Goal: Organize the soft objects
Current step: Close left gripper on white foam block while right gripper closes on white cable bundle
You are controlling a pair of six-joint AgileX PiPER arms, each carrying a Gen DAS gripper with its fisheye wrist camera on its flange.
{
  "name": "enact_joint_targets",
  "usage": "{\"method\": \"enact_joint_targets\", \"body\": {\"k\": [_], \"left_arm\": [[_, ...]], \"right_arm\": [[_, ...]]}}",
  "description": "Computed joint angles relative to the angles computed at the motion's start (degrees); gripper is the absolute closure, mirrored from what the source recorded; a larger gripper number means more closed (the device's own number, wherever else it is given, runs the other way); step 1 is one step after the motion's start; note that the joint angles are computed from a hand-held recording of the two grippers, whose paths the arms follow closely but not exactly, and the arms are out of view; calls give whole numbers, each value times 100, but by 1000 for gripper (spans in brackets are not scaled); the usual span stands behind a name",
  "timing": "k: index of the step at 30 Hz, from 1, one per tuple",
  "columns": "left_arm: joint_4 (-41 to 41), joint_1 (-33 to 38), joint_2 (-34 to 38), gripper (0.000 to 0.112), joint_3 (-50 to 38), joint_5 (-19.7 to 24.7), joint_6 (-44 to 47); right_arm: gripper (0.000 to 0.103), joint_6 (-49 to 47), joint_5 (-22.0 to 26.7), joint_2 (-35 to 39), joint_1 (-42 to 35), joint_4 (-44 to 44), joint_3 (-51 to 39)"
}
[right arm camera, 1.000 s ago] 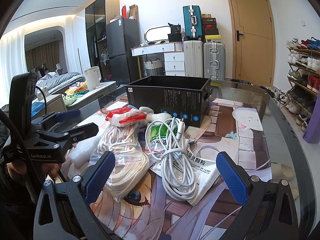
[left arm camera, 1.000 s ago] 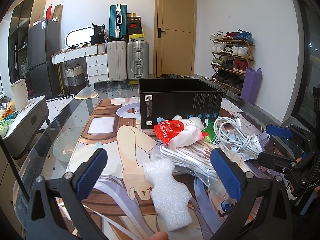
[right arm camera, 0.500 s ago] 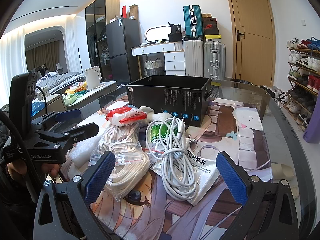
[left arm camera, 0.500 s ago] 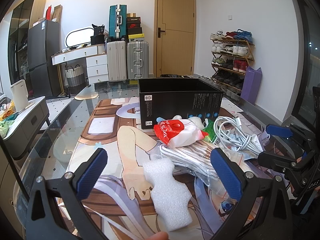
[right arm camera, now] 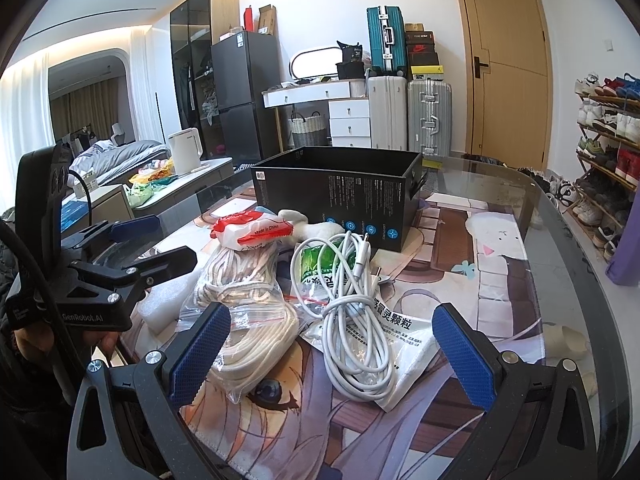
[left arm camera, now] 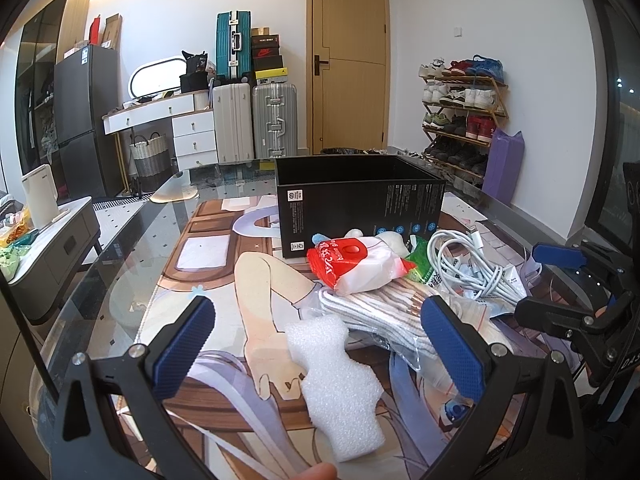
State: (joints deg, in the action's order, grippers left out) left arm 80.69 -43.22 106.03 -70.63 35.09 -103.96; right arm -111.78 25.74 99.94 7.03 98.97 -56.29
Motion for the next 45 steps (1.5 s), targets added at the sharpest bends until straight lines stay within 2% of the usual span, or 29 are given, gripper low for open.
{"method": "enact_joint_targets", "body": {"k": [7, 10, 13, 15, 17, 19, 22, 24, 28, 35, 38, 45], "left_arm": [[-176, -42, -26, 9, -25, 100, 276], [-192, -36, -52, 9, -9, 114, 332], [-95, -29, -137, 9, 79, 123, 268], [-4, -54, -139, 9, 83, 168, 193], [-3, -40, -149, 9, 108, 158, 207], [-118, -27, -151, 9, 110, 131, 325], [-296, 6, -145, 9, 105, 124, 466], [-432, 33, -130, 9, 62, 154, 535], [-827, 228, -166, 9, 72, -128, 717], [-1578, 456, -134, 9, -30, -395, 1383], [-1707, 519, -143, 9, -19, -546, 1498], [-1707, 524, -158, 11, 36, -698, 1586]], "right_arm": [[1, 161, -158, -103, -2, -224, -97], [1, 515, -246, -100, -16, -587, -218], [1, 1115, -246, -60, -59, -1124, -369], [1, 1865, -275, 19, -53, -1835, -559], [1, 2132, -281, 83, -59, -2051, -660], [1, 2919, -265, 198, -49, -2770, -873], [1, 3519, -389, 316, 16, -3332, -1052], [1, 3565, -397, 357, 34, -3377, -1110], [1, 4192, -720, 443, 194, -4000, -1257], [1, 5067, -329, 758, 172, -4716, -1709], [2, 5321, -338, 840, 197, -4925, -1816], [15, 5561, -305, 933, 244, -5248, -1946]]}}
